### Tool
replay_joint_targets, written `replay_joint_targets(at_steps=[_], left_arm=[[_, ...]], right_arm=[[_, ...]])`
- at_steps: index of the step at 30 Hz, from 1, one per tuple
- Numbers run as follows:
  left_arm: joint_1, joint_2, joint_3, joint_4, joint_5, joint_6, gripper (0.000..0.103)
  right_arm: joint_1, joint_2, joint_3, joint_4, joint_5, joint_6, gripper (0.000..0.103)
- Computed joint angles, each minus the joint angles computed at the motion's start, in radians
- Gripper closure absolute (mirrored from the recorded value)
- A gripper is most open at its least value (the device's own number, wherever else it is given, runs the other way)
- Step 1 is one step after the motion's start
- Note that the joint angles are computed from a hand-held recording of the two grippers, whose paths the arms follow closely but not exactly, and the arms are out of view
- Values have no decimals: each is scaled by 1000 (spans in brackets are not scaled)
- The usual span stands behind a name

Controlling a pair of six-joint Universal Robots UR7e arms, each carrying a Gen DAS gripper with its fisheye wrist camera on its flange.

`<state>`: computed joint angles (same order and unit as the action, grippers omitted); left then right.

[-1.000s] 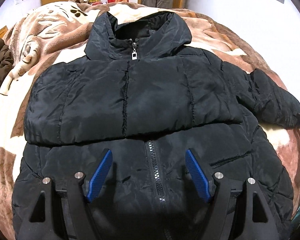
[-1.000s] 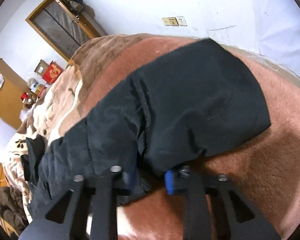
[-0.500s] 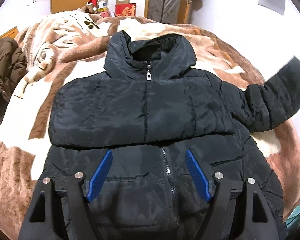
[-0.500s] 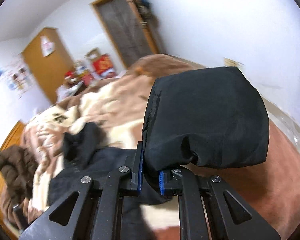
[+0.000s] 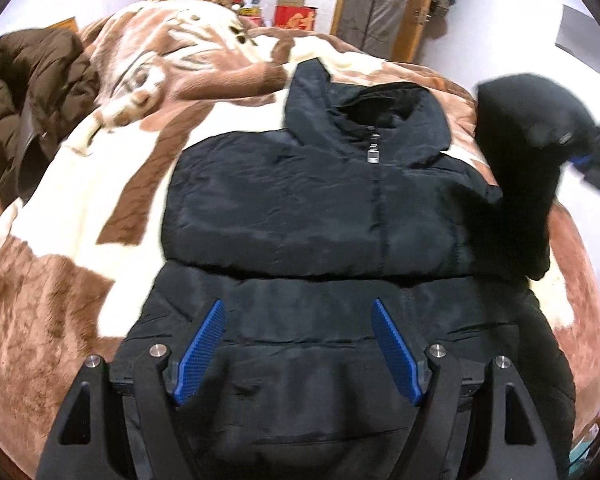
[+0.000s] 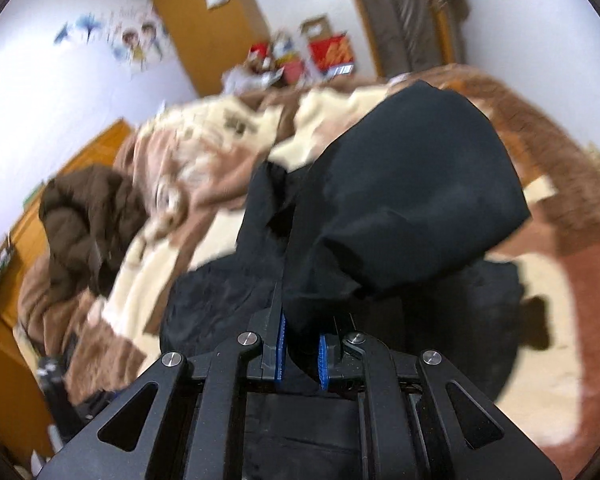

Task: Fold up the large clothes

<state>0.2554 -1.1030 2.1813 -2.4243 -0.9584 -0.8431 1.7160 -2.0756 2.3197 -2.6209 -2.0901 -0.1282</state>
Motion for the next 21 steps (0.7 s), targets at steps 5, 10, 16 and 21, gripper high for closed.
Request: replay_joint_targets(at_steps=[5, 10, 16, 21], left_arm=[[26, -36, 37, -5, 6, -26, 26], [46, -51, 48, -19, 0, -32, 26], [49, -48, 21, -65, 7, -7, 26], [68, 63, -73, -167, 0, 128, 26]], right_arm=[[-103, 111, 58, -20, 94, -2, 81], [-120, 116, 100, -19, 157, -37, 46], [-64, -43, 100, 46, 226, -112, 43], [-189, -212, 90, 39, 179, -185, 43]])
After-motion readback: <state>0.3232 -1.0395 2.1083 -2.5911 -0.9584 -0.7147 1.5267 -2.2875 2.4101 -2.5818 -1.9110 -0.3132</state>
